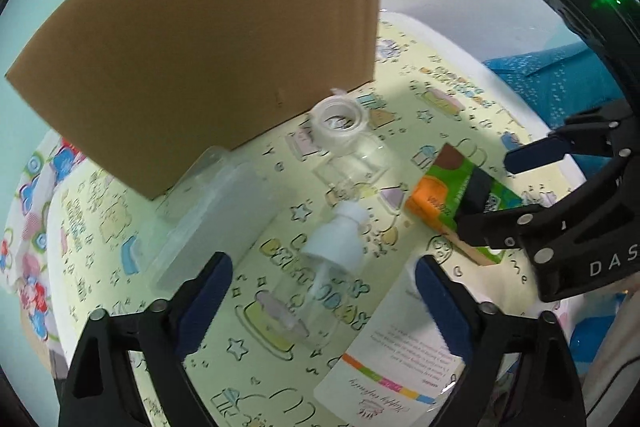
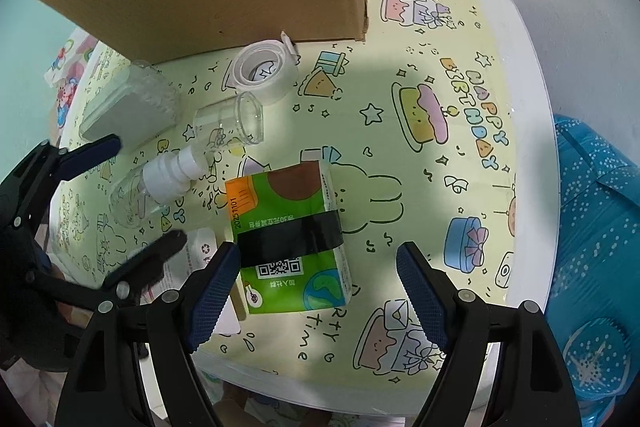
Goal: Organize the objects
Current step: 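Grasp the spray bottle with the left gripper while the right gripper grasps the juice carton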
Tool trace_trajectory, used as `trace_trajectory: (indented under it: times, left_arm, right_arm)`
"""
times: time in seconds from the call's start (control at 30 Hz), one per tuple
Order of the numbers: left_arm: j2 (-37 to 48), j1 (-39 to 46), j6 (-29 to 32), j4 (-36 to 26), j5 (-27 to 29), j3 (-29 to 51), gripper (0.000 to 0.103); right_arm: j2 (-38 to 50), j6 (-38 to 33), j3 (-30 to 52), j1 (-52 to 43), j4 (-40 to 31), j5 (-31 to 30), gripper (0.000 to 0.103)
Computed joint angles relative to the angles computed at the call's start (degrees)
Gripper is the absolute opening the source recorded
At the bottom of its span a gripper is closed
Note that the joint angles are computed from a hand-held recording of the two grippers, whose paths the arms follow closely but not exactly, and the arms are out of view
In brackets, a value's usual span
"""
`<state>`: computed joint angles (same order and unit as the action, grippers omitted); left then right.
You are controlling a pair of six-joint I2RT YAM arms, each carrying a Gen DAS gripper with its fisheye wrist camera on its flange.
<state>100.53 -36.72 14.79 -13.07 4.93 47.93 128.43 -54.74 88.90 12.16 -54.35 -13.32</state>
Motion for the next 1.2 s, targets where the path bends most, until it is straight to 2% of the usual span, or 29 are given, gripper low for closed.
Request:
trace_trajectory:
  times: [0.07, 0.2, 0.33, 0.47, 0.57, 0.73, 0.8, 0.87, 0.9, 1.0, 1.13, 1.17, 1.2]
  left_arm:
    - [1.3, 0.0, -0.1, -1.2, -0.6, 1.1, 0.073]
    - [3.2, 0.7, -0.6, -2.7, -0.2, 2.3, 0.063]
    - [4.2, 1.2, -1.4, -4.1, 0.0, 3.3, 0.046]
    - [4.0, 1.3, -1.2, -4.2, -0.1, 3.0, 0.045]
    - [3.1, 0.7, -0.6, -3.2, -1.2, 1.6, 0.044]
    - [3.0, 1.0, -0.9, -4.0, 0.1, 1.5, 0.044]
    - [2.8, 1.3, -1.0, -4.1, 0.5, 1.4, 0.044]
    - [2.7, 1.7, -1.2, -4.6, 1.1, 1.4, 0.044]
    - [2.7, 1.8, -1.1, -4.7, 1.2, 1.5, 0.044]
    - [2.7, 1.8, -1.4, -4.8, 1.1, 1.4, 0.044]
    - [2.4, 1.8, -1.7, -5.7, 0.9, 1.8, 0.044]
    - [2.7, 3.1, 1.5, -6.3, 1.8, 2.3, 0.043]
    - [4.0, 3.7, 14.2, -9.2, 5.0, 4.5, 0.043]
  right_arm:
    - [-1.1, -0.9, -1.6, 0.3, 1.1, 0.0, 0.082]
    - [-3.3, -2.4, -5.4, 1.2, 4.2, 0.7, 0.082]
    - [-4.3, -3.4, -7.8, 1.9, 6.2, 1.2, 0.083]
    - [-3.9, -2.7, -8.3, 2.0, 7.6, 1.5, 0.082]
    - [-2.9, -2.1, -7.0, 1.3, 6.9, 1.2, 0.082]
    - [-1.4, -0.2, -4.6, 0.2, 5.5, -0.5, 0.081]
    - [-1.6, -0.1, -5.0, -0.2, 6.2, -1.2, 0.076]
    - [-3.2, -2.1, -7.6, -0.6, 9.1, -2.3, 0.059]
    - [-4.3, -2.9, -9.4, -0.5, 11.4, -1.9, 0.057]
    - [-6.3, -4.8, -13.1, -0.2, 15.7, -1.1, 0.055]
    - [-6.7, -5.0, -13.5, -0.5, 15.9, -0.9, 0.054]
    - [-6.7, -5.0, -13.3, -0.7, 15.5, -0.9, 0.054]
    - [-6.7, -5.1, -13.1, -0.9, 15.2, -0.8, 0.054]
